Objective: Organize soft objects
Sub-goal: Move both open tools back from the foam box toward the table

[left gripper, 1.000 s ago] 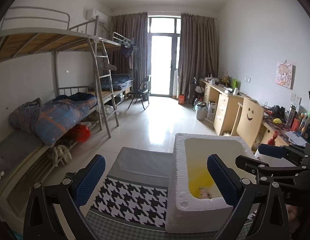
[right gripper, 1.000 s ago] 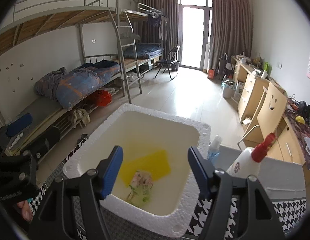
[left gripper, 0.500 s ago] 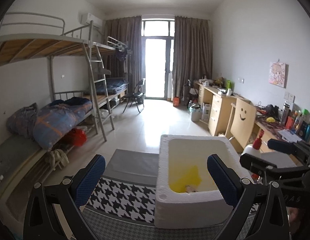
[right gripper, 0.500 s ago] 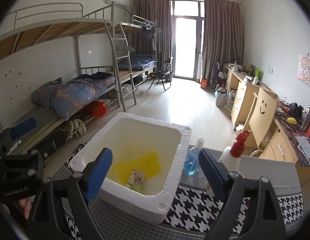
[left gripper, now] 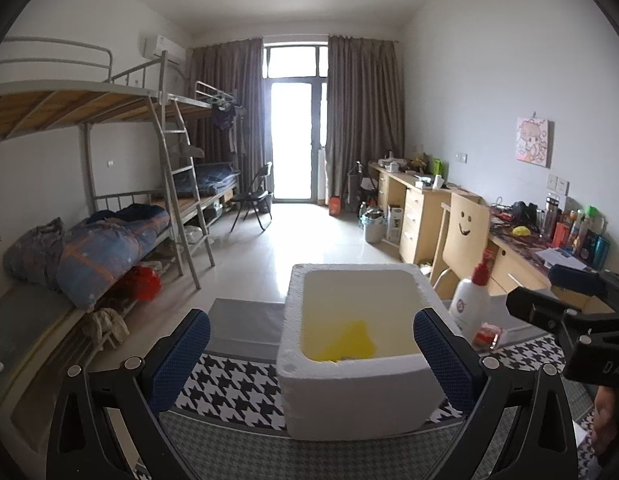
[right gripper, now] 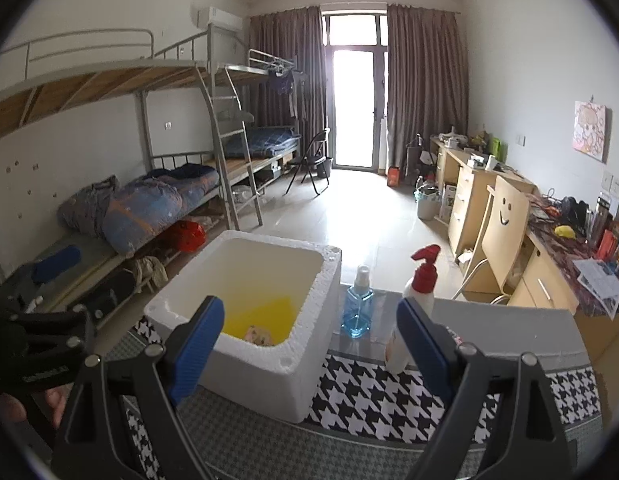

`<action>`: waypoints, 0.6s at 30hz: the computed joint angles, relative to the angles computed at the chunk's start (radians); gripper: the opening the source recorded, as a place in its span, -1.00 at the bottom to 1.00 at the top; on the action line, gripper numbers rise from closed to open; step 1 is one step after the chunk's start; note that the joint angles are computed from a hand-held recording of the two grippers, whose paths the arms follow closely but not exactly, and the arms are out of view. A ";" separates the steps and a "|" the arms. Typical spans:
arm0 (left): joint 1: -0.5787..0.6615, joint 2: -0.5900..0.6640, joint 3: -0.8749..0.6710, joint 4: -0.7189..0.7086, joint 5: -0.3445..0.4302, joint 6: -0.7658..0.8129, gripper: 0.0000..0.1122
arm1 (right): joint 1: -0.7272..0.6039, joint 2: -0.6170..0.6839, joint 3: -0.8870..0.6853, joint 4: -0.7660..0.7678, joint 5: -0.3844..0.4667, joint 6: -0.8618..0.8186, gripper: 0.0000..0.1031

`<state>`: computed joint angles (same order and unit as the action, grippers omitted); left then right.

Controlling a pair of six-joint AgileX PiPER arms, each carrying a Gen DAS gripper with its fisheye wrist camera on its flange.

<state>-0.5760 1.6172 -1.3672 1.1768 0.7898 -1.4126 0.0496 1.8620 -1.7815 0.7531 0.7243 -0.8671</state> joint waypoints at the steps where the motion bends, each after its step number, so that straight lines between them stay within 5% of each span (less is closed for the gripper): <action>1: -0.006 -0.001 0.001 0.003 0.000 -0.002 0.81 | -0.005 -0.011 0.015 0.012 -0.004 -0.011 0.76; 18: -0.118 -0.029 0.042 0.070 0.002 -0.062 0.81 | -0.113 -0.124 0.212 0.211 -0.035 -0.240 0.76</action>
<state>-0.6942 1.5878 -1.3254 1.2465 0.7917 -1.4742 -0.0632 1.7384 -1.5698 0.9646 0.6890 -1.1070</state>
